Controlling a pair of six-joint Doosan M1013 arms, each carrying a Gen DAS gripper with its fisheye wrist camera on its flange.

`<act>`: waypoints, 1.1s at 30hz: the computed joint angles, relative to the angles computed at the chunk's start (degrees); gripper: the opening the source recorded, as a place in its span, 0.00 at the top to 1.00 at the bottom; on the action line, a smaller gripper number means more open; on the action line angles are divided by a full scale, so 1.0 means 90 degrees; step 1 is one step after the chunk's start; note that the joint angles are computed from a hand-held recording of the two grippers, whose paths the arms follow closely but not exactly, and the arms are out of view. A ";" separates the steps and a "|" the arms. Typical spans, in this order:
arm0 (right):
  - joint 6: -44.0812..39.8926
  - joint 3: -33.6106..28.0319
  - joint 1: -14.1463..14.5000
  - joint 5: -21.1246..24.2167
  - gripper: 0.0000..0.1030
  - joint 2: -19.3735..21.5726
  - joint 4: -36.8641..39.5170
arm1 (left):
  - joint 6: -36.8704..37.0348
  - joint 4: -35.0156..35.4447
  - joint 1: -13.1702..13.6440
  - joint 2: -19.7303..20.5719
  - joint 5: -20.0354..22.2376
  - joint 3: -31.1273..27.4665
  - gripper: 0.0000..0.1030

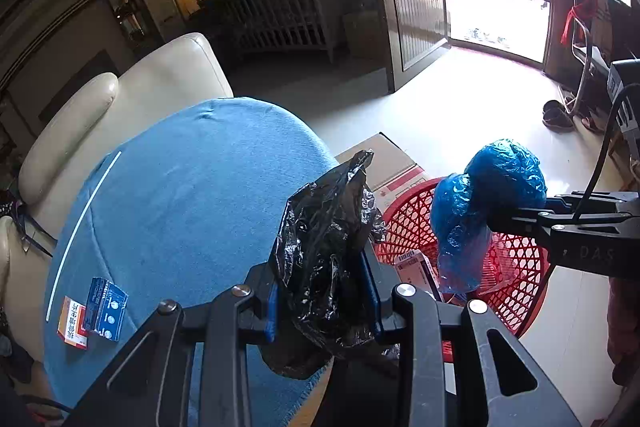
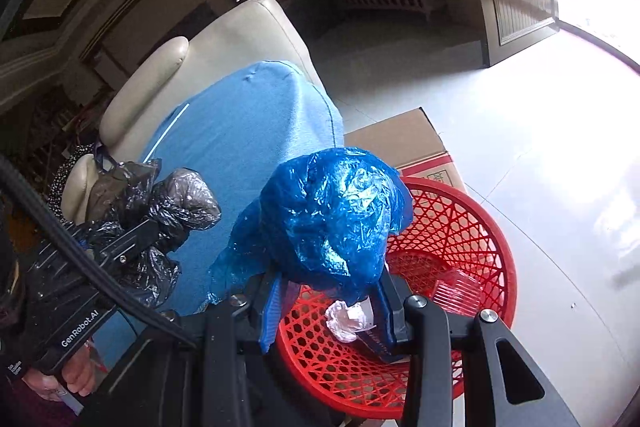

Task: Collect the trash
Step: 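Carry the black bag and blue bag with both grippers over the red basket, then open both grippers to drop the black and blue bags into the basket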

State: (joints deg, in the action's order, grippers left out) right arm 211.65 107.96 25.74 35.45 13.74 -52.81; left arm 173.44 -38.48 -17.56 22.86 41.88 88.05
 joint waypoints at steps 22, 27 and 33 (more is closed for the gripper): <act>0.0105 0.0280 -0.0064 0.0254 0.60 -0.0167 0.0416 | 0.0008 0.0109 -0.0150 0.0075 0.0571 0.0087 0.66; -0.0011 0.0277 -0.0098 0.0210 0.60 -0.0142 0.0569 | -0.0116 0.0229 -0.0170 0.0079 0.0672 0.0124 0.66; -0.0052 0.0303 -0.0124 0.0163 0.60 -0.0133 0.0687 | -0.0161 0.0256 -0.0160 0.0070 0.0782 0.0121 0.66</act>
State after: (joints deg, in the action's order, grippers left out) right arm 211.19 110.69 24.63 36.92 12.54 -46.63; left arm 171.99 -36.18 -19.00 23.49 48.92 89.13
